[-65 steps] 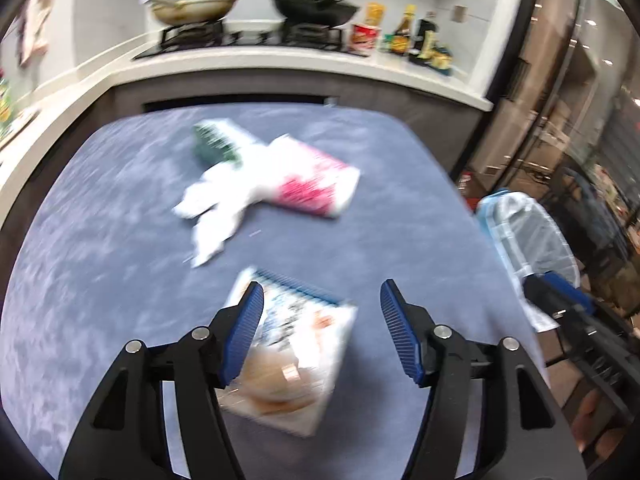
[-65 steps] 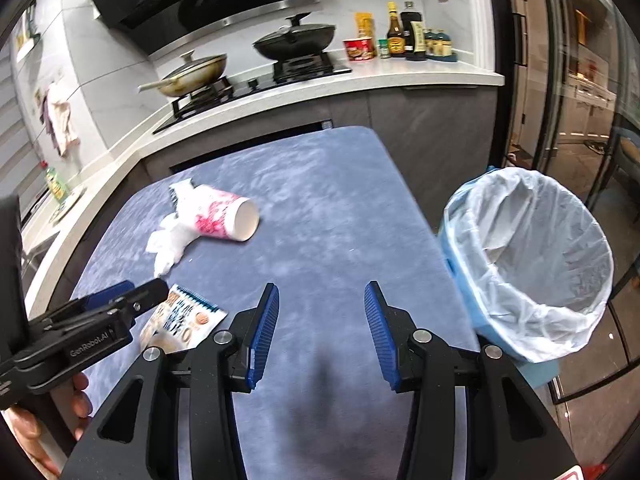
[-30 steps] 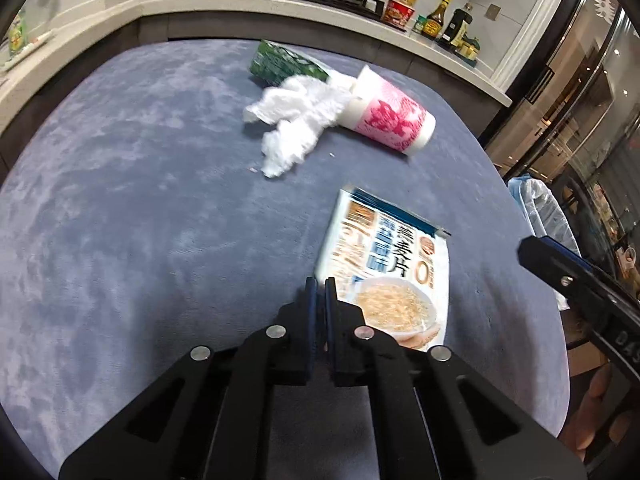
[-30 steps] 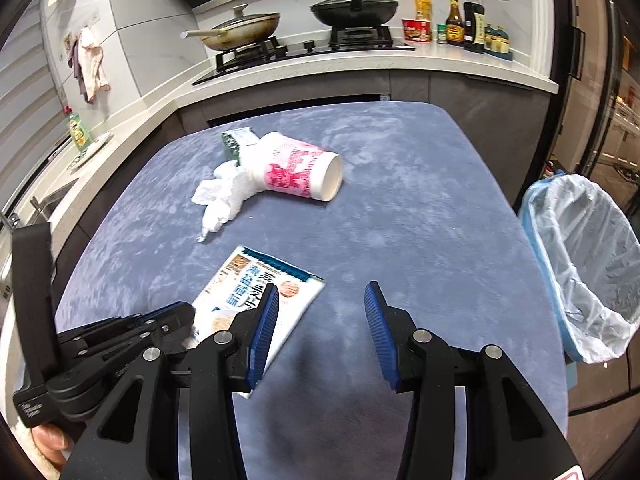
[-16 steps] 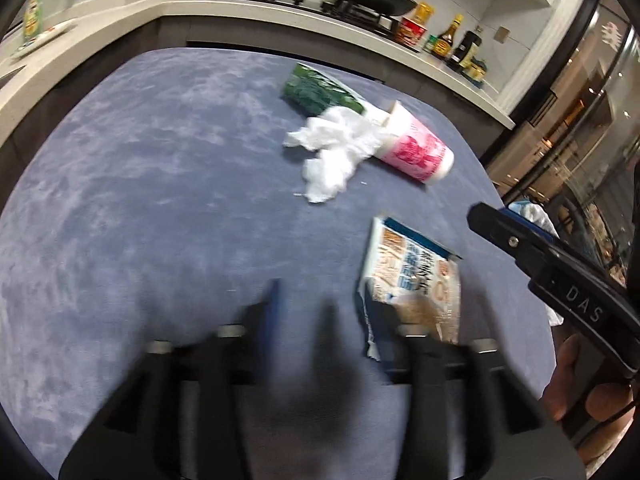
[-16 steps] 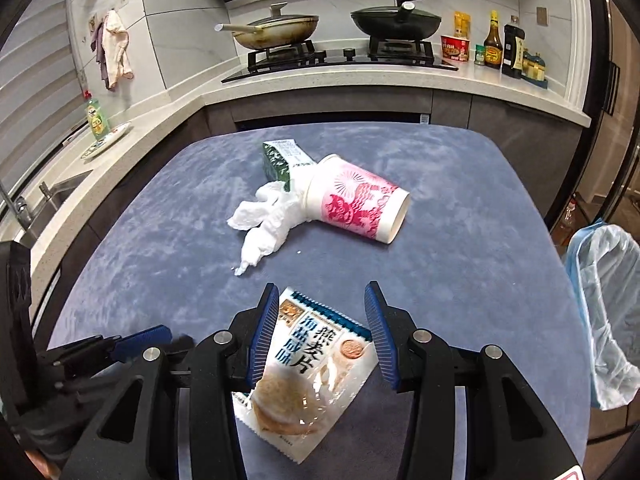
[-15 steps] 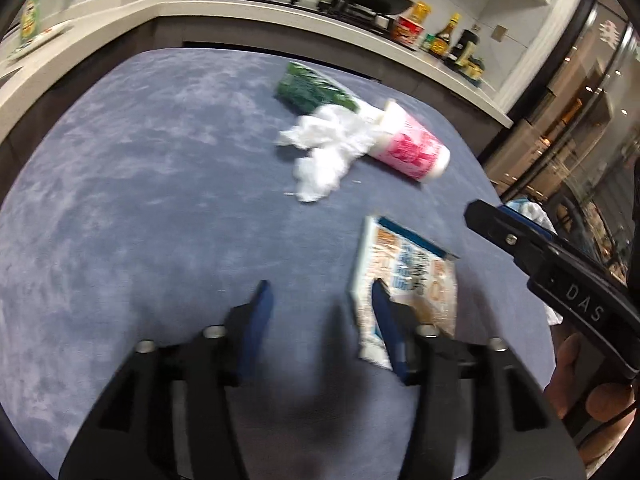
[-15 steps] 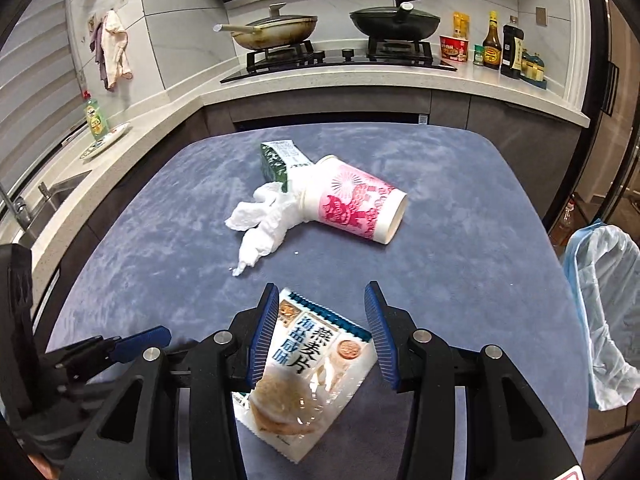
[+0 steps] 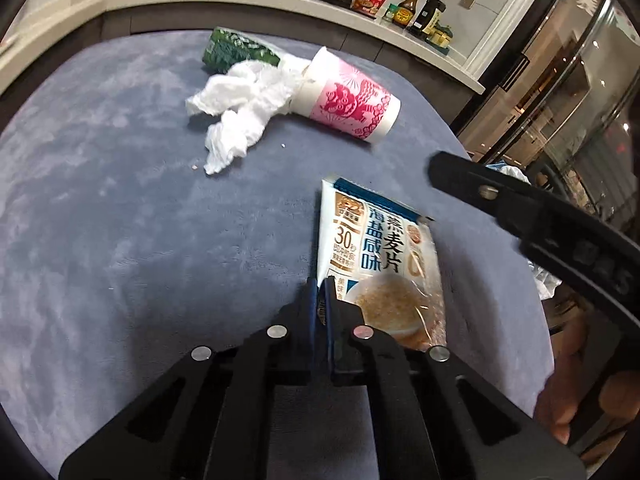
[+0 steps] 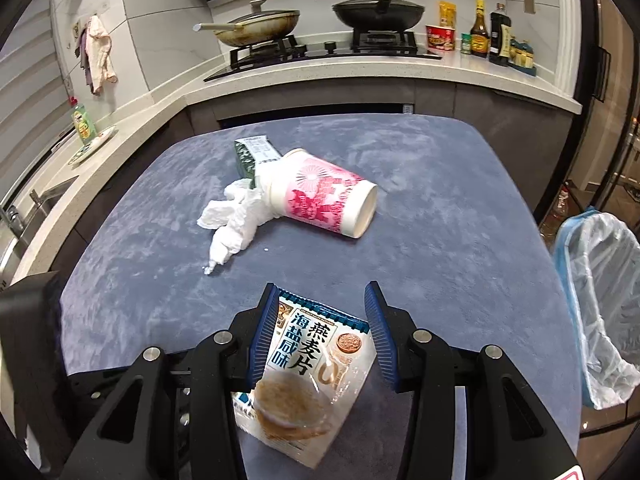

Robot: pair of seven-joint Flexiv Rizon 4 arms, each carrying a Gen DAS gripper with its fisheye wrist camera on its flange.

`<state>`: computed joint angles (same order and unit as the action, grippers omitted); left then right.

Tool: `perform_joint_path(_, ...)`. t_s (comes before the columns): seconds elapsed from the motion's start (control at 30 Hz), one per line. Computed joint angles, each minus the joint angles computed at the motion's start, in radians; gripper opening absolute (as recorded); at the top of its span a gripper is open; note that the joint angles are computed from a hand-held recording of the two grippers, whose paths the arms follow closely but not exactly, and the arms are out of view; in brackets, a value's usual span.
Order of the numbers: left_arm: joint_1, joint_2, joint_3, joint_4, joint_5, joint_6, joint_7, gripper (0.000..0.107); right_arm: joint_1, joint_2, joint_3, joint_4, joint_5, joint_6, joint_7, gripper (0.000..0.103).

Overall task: Collect trash
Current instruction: 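Grasp the snack packet with the left gripper while the right gripper grasps a tissue, then carry the snack packet and tissue over the bin and release both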

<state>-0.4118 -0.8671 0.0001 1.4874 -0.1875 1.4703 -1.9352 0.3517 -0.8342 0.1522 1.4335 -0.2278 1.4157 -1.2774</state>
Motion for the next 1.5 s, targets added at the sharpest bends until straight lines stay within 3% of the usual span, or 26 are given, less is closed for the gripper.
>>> perform_joint_path(0.13, -0.011, 0.042, 0.034, 0.062, 0.005, 0.031, -0.03, 0.001, -0.034, -0.046, 0.088, -0.075, 0.019, -0.049, -0.063, 0.044)
perform_joint_path(0.3, -0.027, 0.123, 0.099, 0.184, 0.017, 0.067, -0.083, 0.001, -0.019, -0.108, 0.132, -0.179, 0.049, -0.1, -0.136, 0.044)
perform_joint_path(0.43, -0.055, 0.16, 0.165, 0.236, 0.027, 0.059, -0.132, 0.001, 0.001, -0.175, 0.158, -0.297, 0.085, -0.161, -0.186, 0.044)
perform_joint_path(0.67, -0.035, 0.19, 0.171, 0.287, 0.049, 0.07, -0.167, 0.001, 0.046, -0.269, 0.146, -0.483, 0.163, -0.257, -0.229, 0.042)
perform_joint_path(0.77, -0.032, 0.194, 0.171, 0.289, 0.055, 0.069, -0.172, 0.001, 0.065, -0.304, 0.127, -0.553, 0.182, -0.301, -0.228, 0.03)
perform_joint_path(0.83, -0.036, 0.194, 0.177, 0.288, 0.059, 0.066, -0.177, 0.001, 0.072, -0.32, 0.122, -0.585, 0.197, -0.326, -0.234, 0.014)
perform_joint_path(0.87, -0.033, 0.195, 0.173, 0.286, 0.06, 0.066, -0.177, 0.001, 0.075, -0.322, 0.118, -0.591, 0.205, -0.333, -0.236, 0.011)
perform_joint_path(1.03, -0.048, 0.203, 0.188, 0.277, 0.076, 0.062, -0.188, 0.001, 0.057, -0.244, 0.115, -0.465, 0.253, -0.248, -0.252, 0.004)
perform_joint_path(1.37, -0.089, 0.215, 0.182, 0.216, 0.113, 0.069, -0.179, 0.001, -0.089, 0.012, 0.182, -0.059, 0.306, -0.006, -0.277, 0.003)
perform_joint_path(1.5, -0.107, 0.204, 0.17, 0.161, 0.126, 0.057, -0.158, 0.001, -0.124, 0.096, 0.159, 0.068, 0.287, 0.084, -0.238, 0.003)
